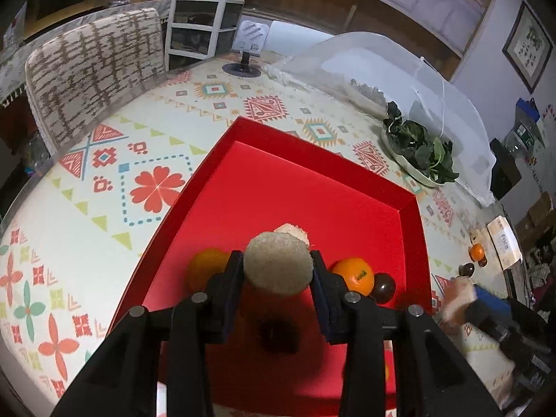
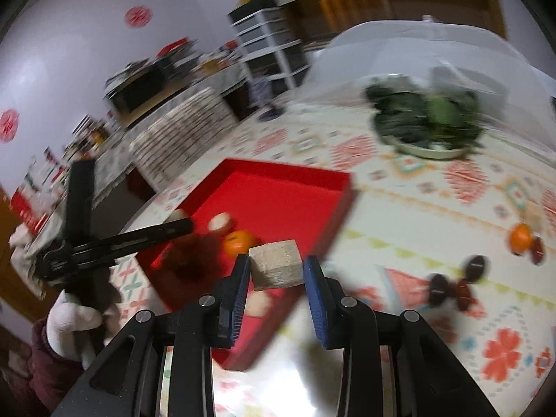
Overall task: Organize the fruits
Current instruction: 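Carry both beige pieces over the red tray and open both grippers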
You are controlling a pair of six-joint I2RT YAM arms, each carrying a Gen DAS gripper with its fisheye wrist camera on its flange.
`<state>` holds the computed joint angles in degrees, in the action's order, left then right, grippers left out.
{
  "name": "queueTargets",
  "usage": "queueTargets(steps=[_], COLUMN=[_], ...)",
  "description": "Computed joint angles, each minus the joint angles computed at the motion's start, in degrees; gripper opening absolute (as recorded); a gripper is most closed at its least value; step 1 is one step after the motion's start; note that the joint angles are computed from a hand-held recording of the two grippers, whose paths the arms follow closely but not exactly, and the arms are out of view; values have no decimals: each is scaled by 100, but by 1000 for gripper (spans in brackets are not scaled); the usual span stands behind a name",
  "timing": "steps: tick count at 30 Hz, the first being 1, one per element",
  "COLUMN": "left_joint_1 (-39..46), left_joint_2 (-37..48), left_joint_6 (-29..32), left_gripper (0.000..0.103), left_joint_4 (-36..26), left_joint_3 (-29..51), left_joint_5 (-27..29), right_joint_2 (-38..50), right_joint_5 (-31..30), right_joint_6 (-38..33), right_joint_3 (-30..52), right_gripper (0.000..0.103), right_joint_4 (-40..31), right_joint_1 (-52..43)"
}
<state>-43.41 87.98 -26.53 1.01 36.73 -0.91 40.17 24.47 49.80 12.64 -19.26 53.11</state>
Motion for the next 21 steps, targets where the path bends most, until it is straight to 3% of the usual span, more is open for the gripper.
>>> queueTargets(steps=[2,4,7,10,16,21], left_joint_1=[3,20,123,257,539,599], left_joint_2=[48,63,-22,-198,-894,-1403], left_joint_6=[57,80,64,12,-301,-444], left_gripper=[38,49,62,65,71,73], left_joint_4=[-11,-16,7,39,116,19], left_joint_3=[61,107,104,20,-355,-579], left_joint_5=[-49,-38,89,257,464,435], right_joint_2=[918,1686,2571,2986,2577,1501], right_joint_5=[-238,-379,-506,-502,-550,-218], right_joint_6=[-211,-329,-445,-485,-521,-267], right_joint_3=[104,227,410,531,429,243], right_gripper=[35,35,35,36,41,49], right_joint_4=[809,1394,1968,2168,2092,1353], right_joint_1=[-105,-146,-183,-145,-91,9])
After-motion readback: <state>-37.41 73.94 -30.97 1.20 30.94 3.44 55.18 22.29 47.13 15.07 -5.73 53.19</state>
